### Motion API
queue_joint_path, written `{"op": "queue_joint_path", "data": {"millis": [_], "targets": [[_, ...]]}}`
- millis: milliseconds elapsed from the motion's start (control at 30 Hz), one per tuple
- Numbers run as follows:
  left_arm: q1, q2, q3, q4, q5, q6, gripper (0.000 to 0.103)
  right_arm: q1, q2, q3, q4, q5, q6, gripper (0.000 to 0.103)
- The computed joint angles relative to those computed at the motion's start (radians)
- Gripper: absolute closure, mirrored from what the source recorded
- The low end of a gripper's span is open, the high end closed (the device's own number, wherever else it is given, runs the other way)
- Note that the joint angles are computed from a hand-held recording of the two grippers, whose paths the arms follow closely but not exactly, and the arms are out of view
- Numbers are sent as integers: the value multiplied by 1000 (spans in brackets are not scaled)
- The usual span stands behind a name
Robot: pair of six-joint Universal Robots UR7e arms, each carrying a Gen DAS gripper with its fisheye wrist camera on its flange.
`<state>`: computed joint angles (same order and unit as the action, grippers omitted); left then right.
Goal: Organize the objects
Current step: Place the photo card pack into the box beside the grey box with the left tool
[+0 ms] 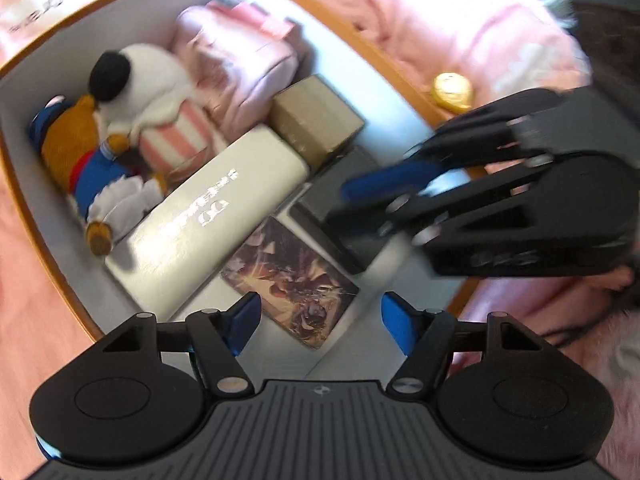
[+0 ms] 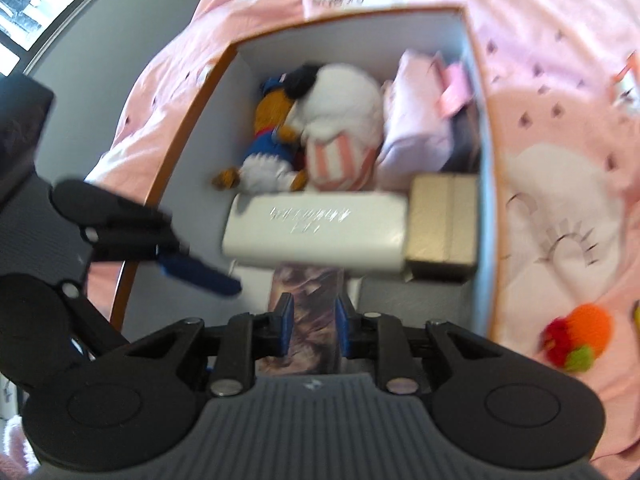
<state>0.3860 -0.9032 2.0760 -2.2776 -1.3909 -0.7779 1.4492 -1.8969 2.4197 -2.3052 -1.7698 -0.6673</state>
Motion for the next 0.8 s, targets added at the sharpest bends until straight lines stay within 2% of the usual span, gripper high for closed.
{"op": "queue_joint_path", "data": {"millis": [100,167,300,500,667,800], "targets": [[4,51,-60,93,5,-94,24,-8,-41,6,-41,21,-40,79],[20,78,-82,107,-12,-148,24,-14,-61,10,-76,32,-64,79],[38,121,-115,148,-1,-206,24,-37,-100,14,-117,66,-102,78],[60,120,-75,49,-15,-238,24,-73,-115,16,-170,90,-118,78],[65,113,-41,-46,-11,-239,34,-113,-117,4,-171,109,-108,78],[57,129,-53,-45,4,-283,34,-132,-122,6,-174,115,-112,78]]}}
